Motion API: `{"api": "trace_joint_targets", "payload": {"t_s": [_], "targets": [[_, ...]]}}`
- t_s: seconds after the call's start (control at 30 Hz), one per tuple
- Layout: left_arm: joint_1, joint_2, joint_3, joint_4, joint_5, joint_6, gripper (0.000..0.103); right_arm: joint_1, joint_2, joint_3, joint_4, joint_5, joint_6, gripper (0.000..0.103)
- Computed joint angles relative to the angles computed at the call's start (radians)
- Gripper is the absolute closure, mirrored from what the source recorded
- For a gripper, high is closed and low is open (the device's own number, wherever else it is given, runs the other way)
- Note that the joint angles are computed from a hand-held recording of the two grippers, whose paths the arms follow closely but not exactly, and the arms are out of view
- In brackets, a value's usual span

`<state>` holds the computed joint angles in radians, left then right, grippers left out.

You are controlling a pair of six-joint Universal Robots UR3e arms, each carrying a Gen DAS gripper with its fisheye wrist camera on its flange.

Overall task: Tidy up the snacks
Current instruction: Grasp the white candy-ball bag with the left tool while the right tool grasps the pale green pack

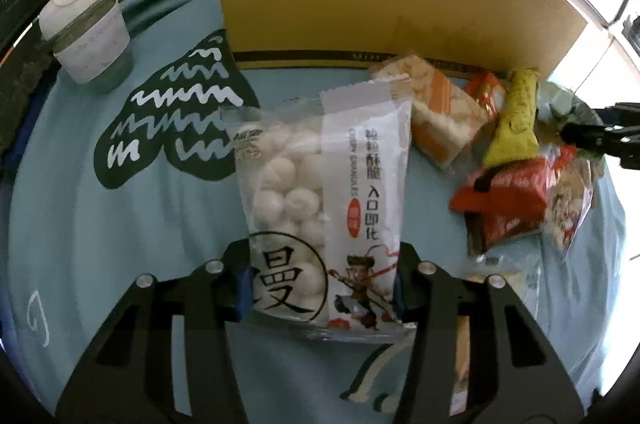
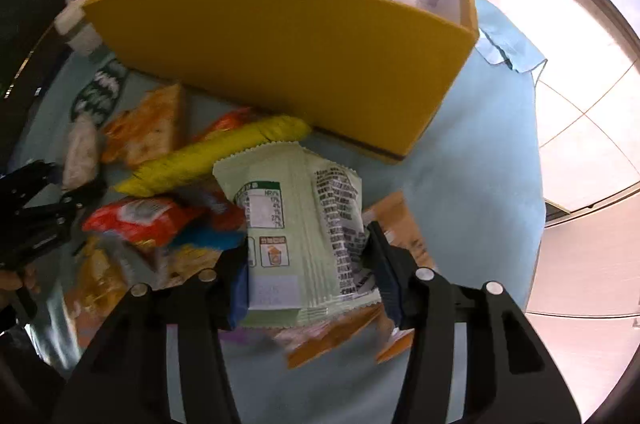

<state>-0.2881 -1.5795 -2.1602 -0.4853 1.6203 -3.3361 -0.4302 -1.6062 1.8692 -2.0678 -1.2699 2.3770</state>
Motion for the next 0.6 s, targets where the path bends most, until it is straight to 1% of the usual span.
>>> {"api": "trace_joint_targets", "payload": {"t_s": [0.1, 0.2, 0.27, 0.3, 0.37, 0.4, 0.47, 0.5, 0.53, 0.6], "targets": [[-0.005, 0.024, -0.039, 0.020, 0.004, 0.007, 0.053, -0.016, -0.084, 0.064, 0.018, 0.034, -0.006, 0.051], [0.000, 0.042, -0.055, 0.019, -0.001, 0.020, 0.053, -0.034, -0.176, 0.136, 0.042, 0.048, -0.012, 0.051], [0.002, 0.046, -0.062, 0.022, 0.002, 0.027, 0.053, -0.066, -0.256, 0.180, 0.087, 0.057, -0.040, 0.051], [-0.018, 0.006, -0.024, 0.023, 0.009, 0.012, 0.053, -0.079, -0.293, 0.202, 0.112, 0.067, -0.049, 0.051], [-0.028, -0.005, -0.019, 0.029, 0.022, 0.012, 0.053, -0.106, -0.345, 0.220, 0.168, 0.086, -0.062, 0.050], [-0.055, -0.035, 0.021, 0.019, 0.043, -0.001, 0.052, -0.124, -0.382, 0.234, 0.205, 0.094, -0.071, 0.050], [-0.080, -0.074, 0.045, 0.037, 0.081, -0.008, 0.045, -0.152, -0.442, 0.260, 0.262, 0.106, -0.079, 0.050], [-0.099, -0.075, 0.059, 0.020, 0.109, -0.026, 0.033, -0.185, -0.473, 0.256, 0.315, 0.115, -0.108, 0.050], [-0.104, -0.081, 0.066, 0.016, 0.126, -0.037, 0.026, -0.204, -0.504, 0.269, 0.347, 0.121, -0.122, 0.050], [-0.090, -0.082, 0.064, 0.020, 0.120, -0.051, 0.023, -0.248, -0.562, 0.280, 0.430, 0.129, -0.167, 0.050]]}}
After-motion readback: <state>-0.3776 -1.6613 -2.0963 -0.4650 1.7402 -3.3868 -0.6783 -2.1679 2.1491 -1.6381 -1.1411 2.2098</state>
